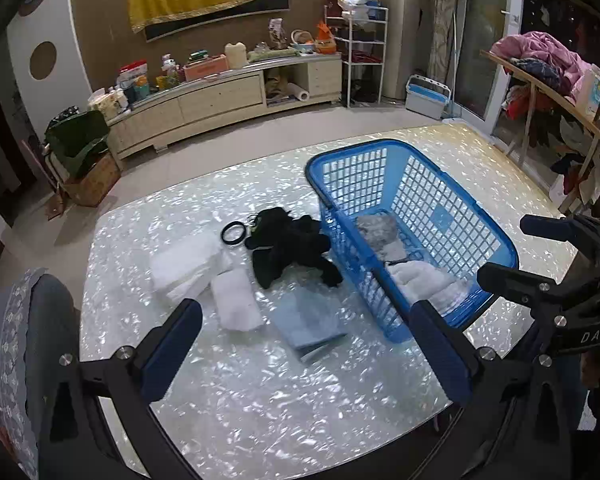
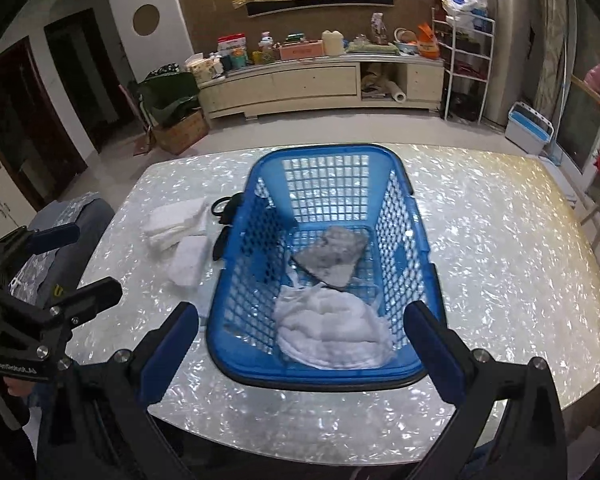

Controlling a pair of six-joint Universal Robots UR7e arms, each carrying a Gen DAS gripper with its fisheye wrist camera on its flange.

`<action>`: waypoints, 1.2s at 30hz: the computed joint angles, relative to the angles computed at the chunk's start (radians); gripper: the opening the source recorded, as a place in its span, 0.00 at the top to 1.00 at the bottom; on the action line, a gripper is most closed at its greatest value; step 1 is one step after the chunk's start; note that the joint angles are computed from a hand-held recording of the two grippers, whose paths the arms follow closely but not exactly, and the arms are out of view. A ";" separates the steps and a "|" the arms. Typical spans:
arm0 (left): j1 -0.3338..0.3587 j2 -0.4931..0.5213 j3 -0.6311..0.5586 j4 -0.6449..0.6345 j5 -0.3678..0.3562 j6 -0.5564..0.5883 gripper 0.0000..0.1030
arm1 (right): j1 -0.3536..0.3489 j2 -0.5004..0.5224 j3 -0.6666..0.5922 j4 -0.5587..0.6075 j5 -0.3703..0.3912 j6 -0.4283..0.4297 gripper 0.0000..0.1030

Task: Organize soft objects
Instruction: 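Pull both tools back up from the basket, then reach down and grasp the light blue cloth with the right tool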

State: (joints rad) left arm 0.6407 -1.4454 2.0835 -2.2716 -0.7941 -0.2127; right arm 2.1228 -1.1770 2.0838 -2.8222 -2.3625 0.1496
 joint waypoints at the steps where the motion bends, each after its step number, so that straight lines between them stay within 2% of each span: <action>1: 0.000 -0.011 0.003 0.008 0.004 -0.003 0.00 | 0.005 0.006 -0.006 0.005 0.001 -0.001 0.00; 9: 0.019 -0.114 0.033 0.090 0.044 -0.064 0.00 | 0.034 0.079 -0.063 0.003 0.028 -0.042 0.00; 12: 0.033 -0.152 0.041 0.113 0.058 -0.083 0.00 | 0.046 0.127 -0.109 0.054 0.008 -0.057 0.00; 17: 0.073 -0.200 0.051 0.159 0.078 -0.113 0.00 | 0.045 0.185 -0.151 0.069 0.046 -0.094 0.00; 25: 0.153 -0.216 0.055 0.165 0.090 -0.099 0.00 | 0.042 0.303 -0.242 0.119 0.096 -0.146 0.03; 29: 0.208 -0.219 0.052 0.153 0.073 -0.080 0.00 | 0.028 0.348 -0.276 0.157 0.134 -0.168 0.03; 36: 0.290 -0.195 0.048 0.121 0.046 -0.049 0.00 | 0.005 0.417 -0.320 0.218 0.127 -0.138 0.03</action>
